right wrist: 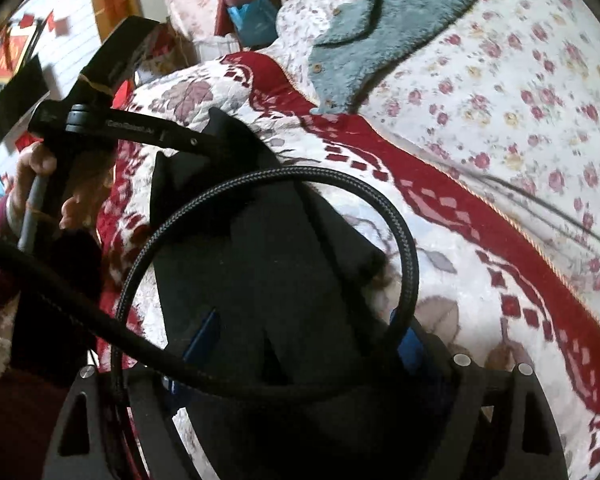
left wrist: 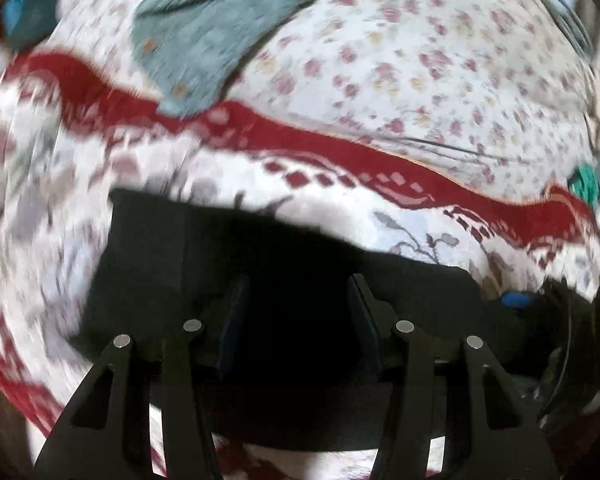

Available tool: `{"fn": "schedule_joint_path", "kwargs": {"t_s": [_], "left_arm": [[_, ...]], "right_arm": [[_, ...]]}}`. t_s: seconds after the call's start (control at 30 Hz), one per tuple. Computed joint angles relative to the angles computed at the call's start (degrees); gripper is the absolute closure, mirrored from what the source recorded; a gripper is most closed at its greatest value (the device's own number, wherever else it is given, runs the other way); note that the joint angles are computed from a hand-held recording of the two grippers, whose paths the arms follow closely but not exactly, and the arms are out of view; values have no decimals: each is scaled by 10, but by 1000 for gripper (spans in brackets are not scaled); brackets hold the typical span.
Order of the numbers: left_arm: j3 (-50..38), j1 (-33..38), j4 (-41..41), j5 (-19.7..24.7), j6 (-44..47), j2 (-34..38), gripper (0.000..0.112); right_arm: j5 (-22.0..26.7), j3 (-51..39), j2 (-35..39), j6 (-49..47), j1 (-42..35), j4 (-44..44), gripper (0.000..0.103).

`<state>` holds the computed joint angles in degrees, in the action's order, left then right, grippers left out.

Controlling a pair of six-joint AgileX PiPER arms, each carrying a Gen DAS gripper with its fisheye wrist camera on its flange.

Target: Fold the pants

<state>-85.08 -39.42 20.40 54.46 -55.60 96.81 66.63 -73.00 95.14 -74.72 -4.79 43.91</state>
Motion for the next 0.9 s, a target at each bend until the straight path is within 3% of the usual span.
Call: {"fn": "schedule_joint_path", "kwargs": {"t_s": [0.13, 0.3, 0.63, 0.9], "left_arm": [[-82, 14, 0, 59, 91, 51, 62], [-98, 25, -9, 58, 151, 67, 62], [-16, 1, 24, 30, 54, 65, 62], [63, -9, 73, -52, -38, 35, 56]], "right_arm": [[3, -14, 12, 13, 0, -7, 19], [-1, -13, 11, 13, 7, -16, 19], [-15, 3, 12, 22, 12, -25, 19], [-26, 14, 10, 33, 14, -22, 19]]}}
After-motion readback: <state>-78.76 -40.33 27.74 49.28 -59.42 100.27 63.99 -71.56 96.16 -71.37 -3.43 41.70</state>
